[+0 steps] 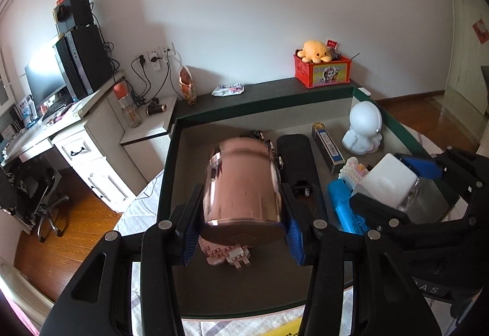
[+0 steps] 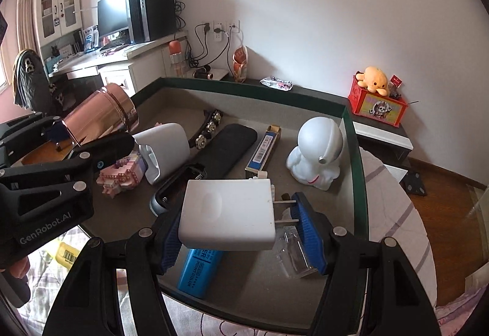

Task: Organize rigid objects
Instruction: 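Lower the charger and cup into the box and open both tools, then withdraw both tools from the box toward the yellow highlighter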

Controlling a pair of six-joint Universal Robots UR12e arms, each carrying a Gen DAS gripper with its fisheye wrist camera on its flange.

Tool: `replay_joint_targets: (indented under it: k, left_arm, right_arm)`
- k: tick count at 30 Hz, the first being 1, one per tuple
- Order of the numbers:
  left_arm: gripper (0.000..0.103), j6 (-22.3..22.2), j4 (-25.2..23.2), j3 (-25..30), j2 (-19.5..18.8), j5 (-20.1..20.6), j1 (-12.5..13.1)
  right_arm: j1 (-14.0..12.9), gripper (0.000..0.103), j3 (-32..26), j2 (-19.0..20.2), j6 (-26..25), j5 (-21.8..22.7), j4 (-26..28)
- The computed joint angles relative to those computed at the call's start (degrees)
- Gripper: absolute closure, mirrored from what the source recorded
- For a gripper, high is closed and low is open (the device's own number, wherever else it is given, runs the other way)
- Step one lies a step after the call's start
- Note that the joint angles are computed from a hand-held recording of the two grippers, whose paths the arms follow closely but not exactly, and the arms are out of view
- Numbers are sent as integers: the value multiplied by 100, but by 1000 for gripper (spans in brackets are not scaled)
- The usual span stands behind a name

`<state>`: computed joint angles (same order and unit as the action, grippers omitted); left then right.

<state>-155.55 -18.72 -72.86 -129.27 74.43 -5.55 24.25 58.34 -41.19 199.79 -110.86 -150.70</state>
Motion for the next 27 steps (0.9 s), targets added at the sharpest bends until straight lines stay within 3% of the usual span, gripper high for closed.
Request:
replay_joint_targets:
  k: [4, 7, 17, 19, 21, 22, 27]
  left_arm:
    - [50, -57, 66, -51, 36, -53, 22]
    - [38, -71, 230, -197, 131, -101, 58]
    - [0, -427, 1363, -1039, 692, -48, 268]
    - [0, -557, 1655, -1258, 850, -20, 336]
    - [0, -692, 1776, -1413, 979, -41, 399]
    - [0, -791, 1853, -1513, 1060, -81, 445]
    - [0, -983, 2195, -1967, 1409, -311, 627]
  right_arm:
    - [19, 35, 23, -25, 65, -71, -47]
    - [54, 22, 22, -39, 105, -229, -61]
    - [255, 20, 380, -347, 95, -823, -570]
    - [325, 19, 496, -432, 98, -1011, -735]
    - [388, 11, 586, -507, 131, -1144, -832]
    - [428, 0, 625, -535, 128, -1245, -892]
    - [646, 0, 877, -705, 23, -1600, -1385]
